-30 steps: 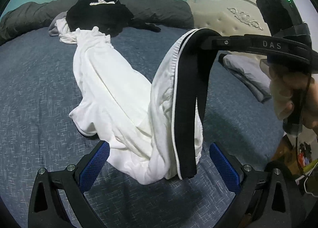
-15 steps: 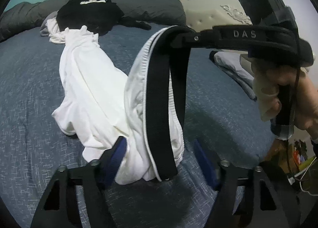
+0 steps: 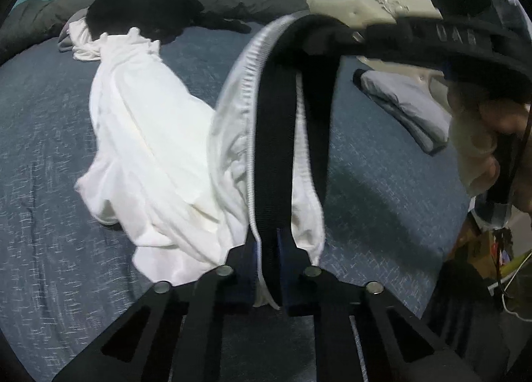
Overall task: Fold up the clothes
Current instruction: 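Lower the shirt onto the bed while the left tool grasps its black-trimmed hem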
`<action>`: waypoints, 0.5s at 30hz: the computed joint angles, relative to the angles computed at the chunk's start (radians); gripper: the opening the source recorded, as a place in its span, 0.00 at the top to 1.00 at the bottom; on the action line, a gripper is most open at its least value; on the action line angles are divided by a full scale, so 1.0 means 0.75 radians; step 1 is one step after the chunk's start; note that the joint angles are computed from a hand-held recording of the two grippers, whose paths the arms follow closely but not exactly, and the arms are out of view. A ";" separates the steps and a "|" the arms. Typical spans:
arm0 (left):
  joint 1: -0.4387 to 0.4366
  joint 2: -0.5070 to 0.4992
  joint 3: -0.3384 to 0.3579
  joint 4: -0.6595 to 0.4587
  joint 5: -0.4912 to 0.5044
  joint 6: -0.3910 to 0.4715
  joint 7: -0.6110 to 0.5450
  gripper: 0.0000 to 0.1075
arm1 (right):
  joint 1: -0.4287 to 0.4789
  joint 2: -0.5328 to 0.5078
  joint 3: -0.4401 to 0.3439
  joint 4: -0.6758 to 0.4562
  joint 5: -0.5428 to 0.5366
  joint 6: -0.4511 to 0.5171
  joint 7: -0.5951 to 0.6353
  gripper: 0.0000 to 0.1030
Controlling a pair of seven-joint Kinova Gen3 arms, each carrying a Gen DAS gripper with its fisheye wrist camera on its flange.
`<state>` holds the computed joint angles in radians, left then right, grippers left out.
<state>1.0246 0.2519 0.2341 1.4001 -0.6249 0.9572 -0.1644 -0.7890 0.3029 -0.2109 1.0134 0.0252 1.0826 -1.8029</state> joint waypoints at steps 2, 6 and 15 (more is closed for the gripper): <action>-0.032 -0.033 0.009 0.051 0.012 -0.041 0.025 0.96 | 0.004 0.005 0.002 -0.003 -0.003 0.004 -0.001 0.94; -0.058 -0.102 0.002 0.128 0.002 -0.040 0.065 0.98 | -0.006 0.020 0.018 -0.015 0.016 0.031 -0.047 0.54; -0.206 -0.241 0.101 0.254 -0.014 0.046 0.176 0.98 | -0.016 0.070 0.033 -0.028 0.044 0.153 -0.064 0.53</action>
<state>0.8697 0.0709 0.3098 1.5907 -0.6354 0.9919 -0.0325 -0.8011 0.3551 -0.1862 0.9925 0.0581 1.1973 -1.8508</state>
